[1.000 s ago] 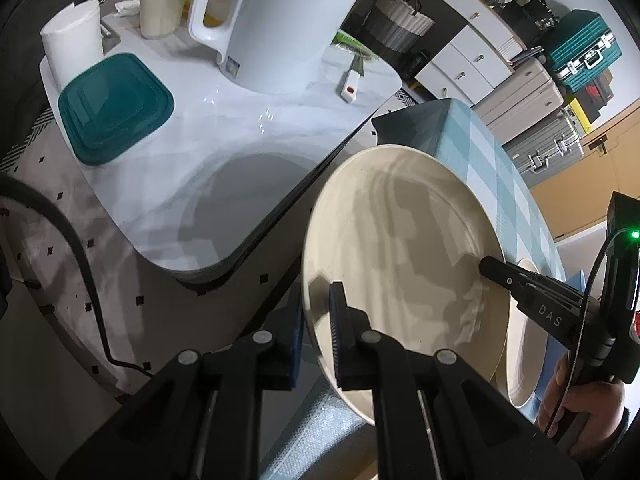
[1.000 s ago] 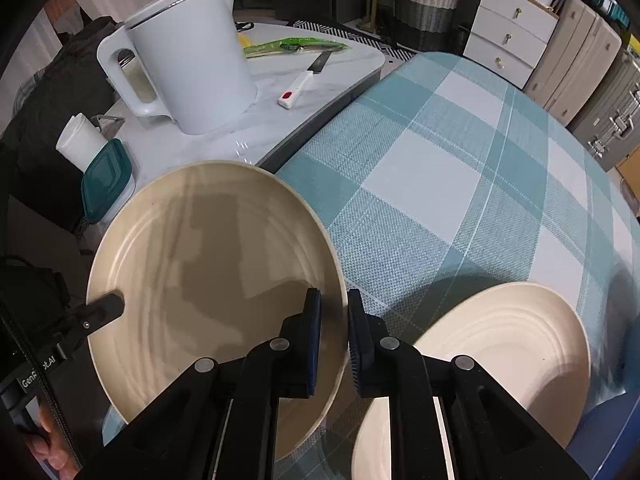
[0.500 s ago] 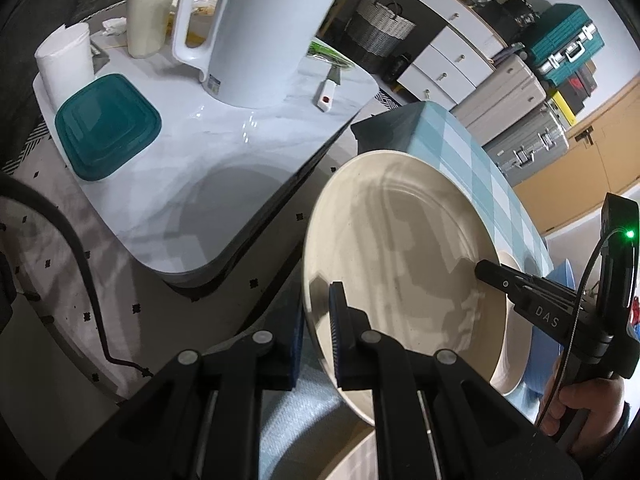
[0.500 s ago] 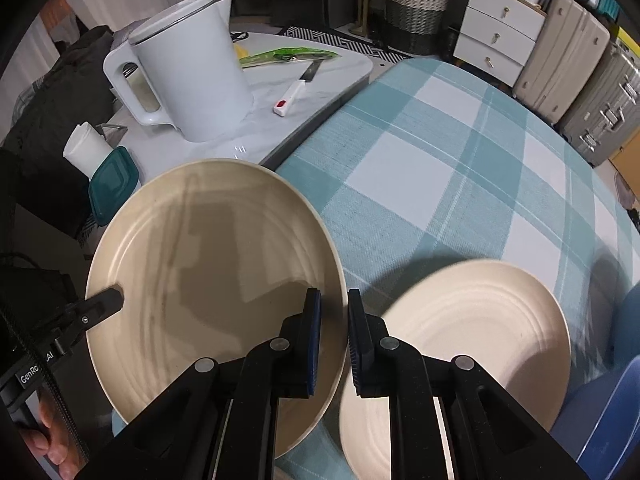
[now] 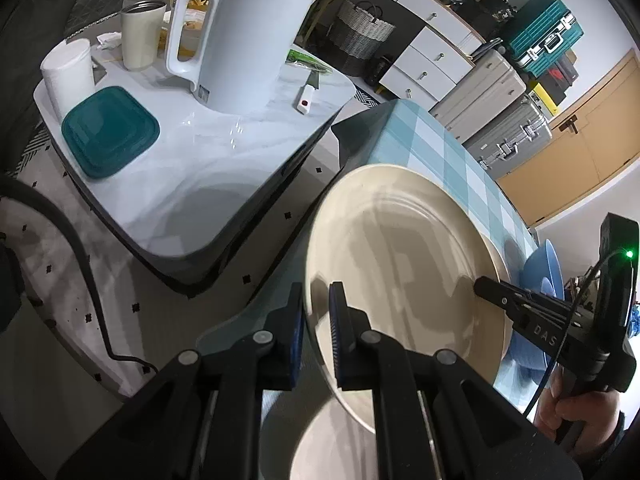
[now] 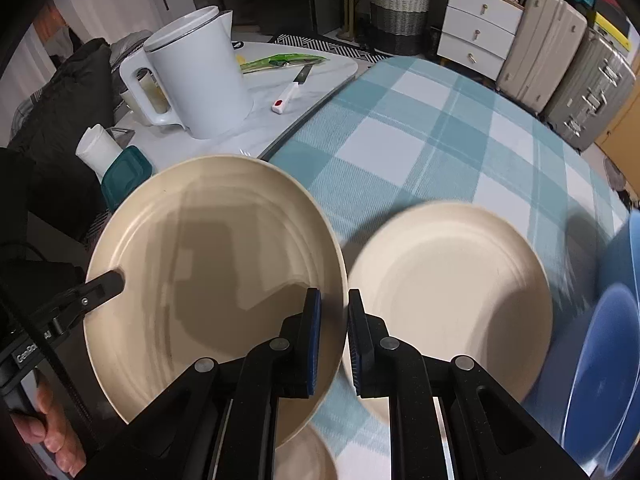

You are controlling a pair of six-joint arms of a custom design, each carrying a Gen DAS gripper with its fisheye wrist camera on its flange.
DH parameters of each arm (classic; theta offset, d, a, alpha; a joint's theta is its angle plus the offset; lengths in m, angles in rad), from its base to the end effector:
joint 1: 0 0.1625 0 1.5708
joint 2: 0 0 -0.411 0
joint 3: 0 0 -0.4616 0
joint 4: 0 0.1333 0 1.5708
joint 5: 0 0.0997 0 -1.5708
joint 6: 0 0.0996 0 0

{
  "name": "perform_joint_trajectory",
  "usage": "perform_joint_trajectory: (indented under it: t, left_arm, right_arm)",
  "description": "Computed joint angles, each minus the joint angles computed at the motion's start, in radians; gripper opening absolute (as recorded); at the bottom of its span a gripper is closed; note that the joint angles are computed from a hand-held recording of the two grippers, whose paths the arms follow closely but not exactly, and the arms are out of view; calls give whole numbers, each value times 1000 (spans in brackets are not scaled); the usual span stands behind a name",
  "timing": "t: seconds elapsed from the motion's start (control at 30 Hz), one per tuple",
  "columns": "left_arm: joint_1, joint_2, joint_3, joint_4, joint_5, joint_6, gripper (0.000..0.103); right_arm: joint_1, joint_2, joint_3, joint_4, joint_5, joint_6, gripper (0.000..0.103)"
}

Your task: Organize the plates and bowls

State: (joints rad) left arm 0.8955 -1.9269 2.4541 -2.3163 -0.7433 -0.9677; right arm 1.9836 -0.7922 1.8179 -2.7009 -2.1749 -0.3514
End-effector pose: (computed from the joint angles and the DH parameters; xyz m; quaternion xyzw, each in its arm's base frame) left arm -0.0685 -0.4161 0.2713 -0.1759 0.8941 -0.3605 0.1992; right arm 0.3253 -0.5515 -0.0107 0.3411 -0.8905 0.0589 0.2954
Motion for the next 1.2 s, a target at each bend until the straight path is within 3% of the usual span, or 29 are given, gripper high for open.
perform_joint_trajectory:
  t: [0.53,1.07,1.2]
  left_arm:
    - [-190,-121,93,255,13,-193,9]
    - [-288,-167,127,500,34,-388,10]
    - [-303,-161,123,552,39,-414,10]
  right_arm:
    - [-21,-217,278,-80,12,17,12]
    - [-26,-248,391,-139,-7,-22,12]
    - [-14,-233,402,-163,-50,-50,12]
